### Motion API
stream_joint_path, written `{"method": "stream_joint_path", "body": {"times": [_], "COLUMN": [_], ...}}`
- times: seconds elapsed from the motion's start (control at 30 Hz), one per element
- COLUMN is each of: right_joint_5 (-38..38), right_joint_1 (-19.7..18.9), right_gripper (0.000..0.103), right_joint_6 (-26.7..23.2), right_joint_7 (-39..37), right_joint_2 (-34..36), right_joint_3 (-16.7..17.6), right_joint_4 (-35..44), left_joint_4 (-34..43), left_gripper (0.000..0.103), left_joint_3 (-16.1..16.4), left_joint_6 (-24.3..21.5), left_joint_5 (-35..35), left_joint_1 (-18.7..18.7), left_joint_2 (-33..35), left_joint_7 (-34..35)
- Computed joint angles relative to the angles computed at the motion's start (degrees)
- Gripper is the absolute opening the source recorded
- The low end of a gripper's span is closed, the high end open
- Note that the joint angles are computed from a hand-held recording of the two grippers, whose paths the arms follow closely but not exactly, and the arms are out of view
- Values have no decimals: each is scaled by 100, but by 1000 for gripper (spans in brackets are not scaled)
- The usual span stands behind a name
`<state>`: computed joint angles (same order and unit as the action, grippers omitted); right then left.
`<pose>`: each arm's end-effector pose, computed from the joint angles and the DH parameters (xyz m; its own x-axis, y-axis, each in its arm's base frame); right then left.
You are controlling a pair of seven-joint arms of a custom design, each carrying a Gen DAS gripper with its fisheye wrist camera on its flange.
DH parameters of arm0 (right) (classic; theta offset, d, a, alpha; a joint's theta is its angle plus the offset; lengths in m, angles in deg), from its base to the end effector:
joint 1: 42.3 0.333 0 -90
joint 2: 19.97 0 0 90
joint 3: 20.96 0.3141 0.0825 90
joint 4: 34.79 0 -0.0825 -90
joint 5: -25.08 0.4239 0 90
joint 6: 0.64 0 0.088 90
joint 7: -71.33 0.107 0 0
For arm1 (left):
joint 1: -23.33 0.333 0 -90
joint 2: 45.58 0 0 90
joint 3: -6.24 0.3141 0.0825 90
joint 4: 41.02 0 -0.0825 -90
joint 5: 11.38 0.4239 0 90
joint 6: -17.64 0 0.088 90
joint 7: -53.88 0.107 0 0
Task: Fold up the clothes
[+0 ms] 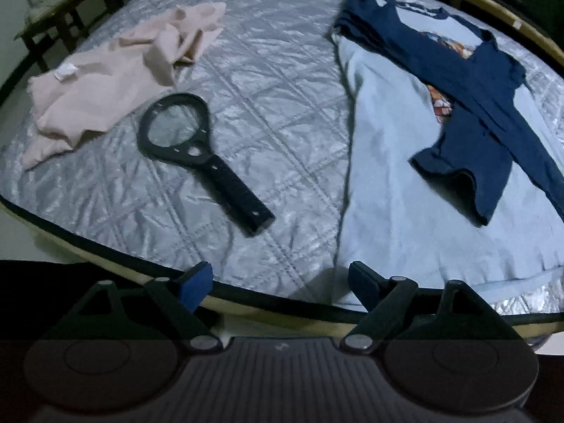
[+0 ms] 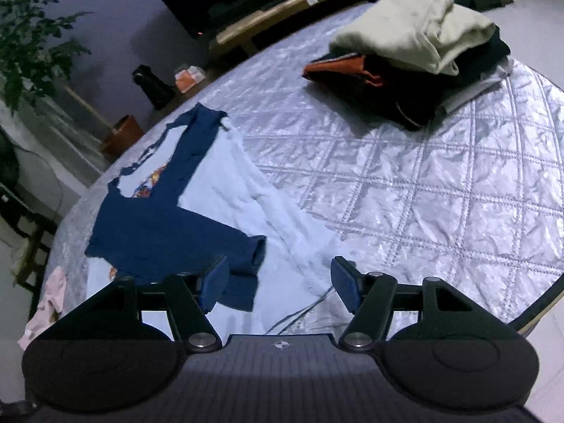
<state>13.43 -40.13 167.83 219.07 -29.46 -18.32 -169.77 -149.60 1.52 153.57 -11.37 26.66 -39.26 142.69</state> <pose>0.5561 0.0605 0.4579 -0.4866 -0.7367 -0.4695 -0.5416 0.6761 -0.4995 0.6561 -0.0144 0.4644 -0.0044 -0.9999 0.0164 -0.9334 -0.0017 -0.3589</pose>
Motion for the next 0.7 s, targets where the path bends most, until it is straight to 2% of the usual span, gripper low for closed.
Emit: {"method": "stream_joint_path", "body": {"times": [0.17, 0.37, 0.5, 0.7], "right_joint_5": [-463, 488, 740, 792], "right_joint_1": [-149, 231, 327, 342], "right_gripper": [71, 71, 72, 75], "right_joint_6": [-496, -713, -890, -803], "right_joint_7": [588, -354, -761, -855], "right_joint_2": [94, 286, 454, 518], "right_joint_3": [95, -225, -250, -273], "right_joint_4": [176, 339, 540, 566], "left_joint_4": [135, 157, 140, 75], "left_gripper": [88, 95, 102, 102], "left_joint_3": [-38, -48, -56, -67], "left_joint_6": [-262, -374, -347, -249], "left_joint_5": [-350, -198, -156, 122], "left_joint_1": [19, -50, -78, -161], "left_joint_2": [105, 118, 125, 101], "left_joint_7": [116, 35, -21, -170]}}
